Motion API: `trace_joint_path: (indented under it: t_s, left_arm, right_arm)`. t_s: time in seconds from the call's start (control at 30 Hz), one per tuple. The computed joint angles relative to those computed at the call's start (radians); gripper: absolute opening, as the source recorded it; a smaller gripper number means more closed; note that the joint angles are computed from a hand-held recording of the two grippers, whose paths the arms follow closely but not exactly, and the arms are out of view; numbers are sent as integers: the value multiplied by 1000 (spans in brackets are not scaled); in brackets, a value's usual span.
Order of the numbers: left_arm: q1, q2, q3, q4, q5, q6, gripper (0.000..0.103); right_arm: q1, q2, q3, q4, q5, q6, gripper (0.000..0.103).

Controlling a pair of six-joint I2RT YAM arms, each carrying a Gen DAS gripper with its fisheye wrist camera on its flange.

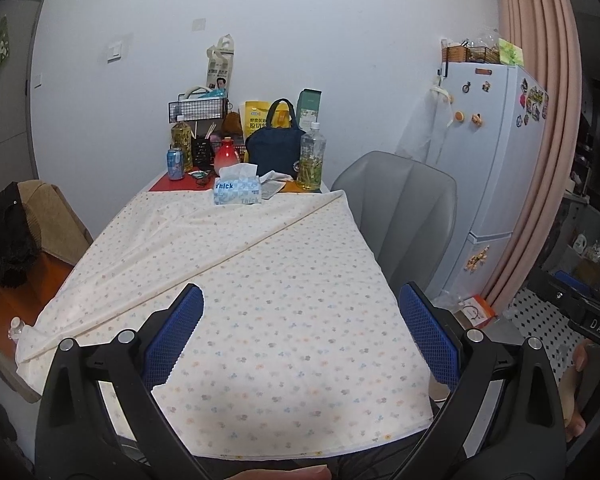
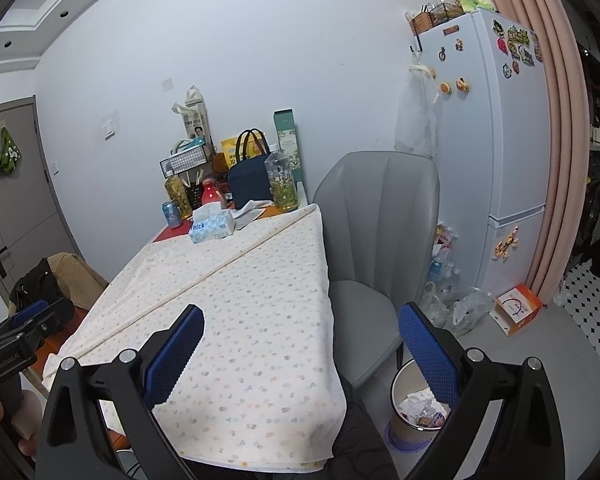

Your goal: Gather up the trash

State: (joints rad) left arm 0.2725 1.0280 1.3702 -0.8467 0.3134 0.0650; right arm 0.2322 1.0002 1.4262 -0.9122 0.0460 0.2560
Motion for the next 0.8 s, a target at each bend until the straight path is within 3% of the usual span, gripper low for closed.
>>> trace_joint_path:
  t_s: [0.8]
  left_arm:
    - [5,-2,-13,3,5,-5,97]
  right_arm:
    - [41,10,-17,26,16,-10,96]
